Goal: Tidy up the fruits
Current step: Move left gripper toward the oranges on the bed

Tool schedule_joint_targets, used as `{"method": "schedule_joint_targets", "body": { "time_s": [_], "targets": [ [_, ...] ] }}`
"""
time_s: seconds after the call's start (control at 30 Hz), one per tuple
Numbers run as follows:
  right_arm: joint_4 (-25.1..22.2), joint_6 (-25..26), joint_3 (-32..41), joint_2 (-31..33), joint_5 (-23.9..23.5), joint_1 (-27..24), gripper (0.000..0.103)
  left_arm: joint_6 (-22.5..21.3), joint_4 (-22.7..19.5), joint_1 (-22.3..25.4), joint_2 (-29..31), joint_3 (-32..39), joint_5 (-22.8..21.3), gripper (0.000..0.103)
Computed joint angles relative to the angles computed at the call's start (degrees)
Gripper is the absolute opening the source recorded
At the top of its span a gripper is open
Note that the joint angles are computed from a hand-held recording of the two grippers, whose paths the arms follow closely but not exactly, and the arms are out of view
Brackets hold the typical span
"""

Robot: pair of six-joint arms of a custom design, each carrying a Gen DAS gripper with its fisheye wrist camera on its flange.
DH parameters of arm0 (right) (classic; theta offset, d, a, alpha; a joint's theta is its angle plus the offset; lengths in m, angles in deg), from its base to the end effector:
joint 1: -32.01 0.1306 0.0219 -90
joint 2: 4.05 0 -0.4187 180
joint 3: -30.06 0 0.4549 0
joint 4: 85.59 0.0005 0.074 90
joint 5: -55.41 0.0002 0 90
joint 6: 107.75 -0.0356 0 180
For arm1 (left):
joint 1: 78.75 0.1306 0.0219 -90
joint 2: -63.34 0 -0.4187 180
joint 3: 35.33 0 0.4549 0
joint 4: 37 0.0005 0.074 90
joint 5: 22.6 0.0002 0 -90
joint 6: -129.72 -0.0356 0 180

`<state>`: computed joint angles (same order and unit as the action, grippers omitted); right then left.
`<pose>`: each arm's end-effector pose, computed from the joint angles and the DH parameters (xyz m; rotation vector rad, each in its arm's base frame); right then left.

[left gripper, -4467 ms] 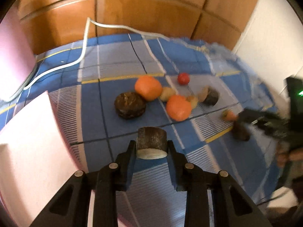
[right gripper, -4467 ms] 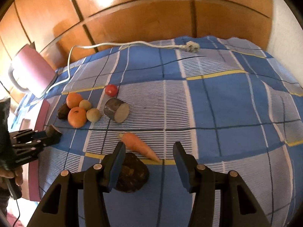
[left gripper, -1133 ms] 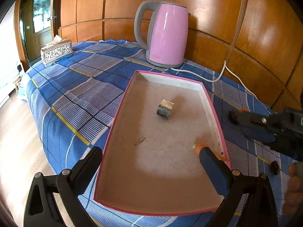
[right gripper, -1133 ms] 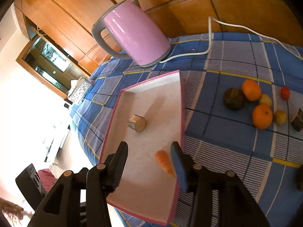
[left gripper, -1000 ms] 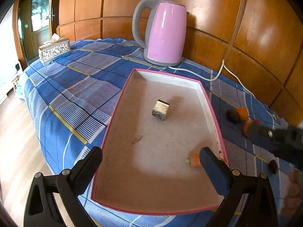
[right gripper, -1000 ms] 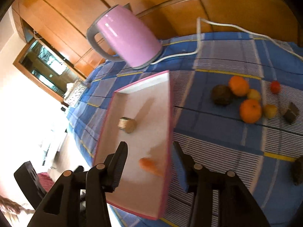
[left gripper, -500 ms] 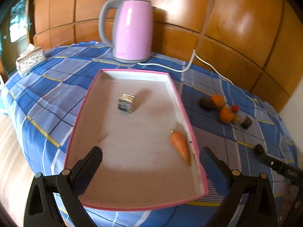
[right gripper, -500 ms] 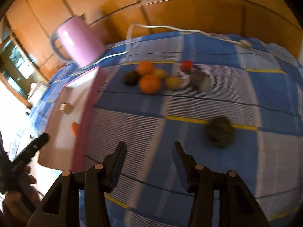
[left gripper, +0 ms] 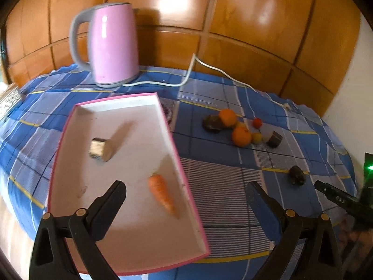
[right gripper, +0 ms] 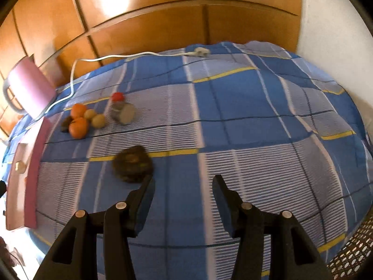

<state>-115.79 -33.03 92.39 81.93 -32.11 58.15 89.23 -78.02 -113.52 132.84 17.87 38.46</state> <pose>0.4262 0.2069 0.2772 -0.2213 2.5165 0.2404 0.3122 -0.1964 0.3065 -0.4863 2.3490 -0.0128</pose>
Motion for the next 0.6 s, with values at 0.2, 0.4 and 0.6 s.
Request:
{"method": "schedule_joint_targets", "body": {
  "time_s": [0.2, 0.4, 0.6],
  "targets": [
    [0.8, 0.1, -0.3, 0.7, 1.1, -1.1, 0.052, -2.7, -1.7, 1.2, 4.3, 3.6, 2.3, 0.103],
    [1.7, 0.5, -0.7, 0.7, 1.5, -1.3, 0.052, -5.0, -1.3, 3.9, 7.4, 6.3, 5.4, 0.090],
    [2.0, 1.0, -0.9, 0.8, 1.5, -1.6, 0.052, -8.4, -0.5, 7.4, 11.0, 9.5, 8.3, 0.066]
  ]
}}
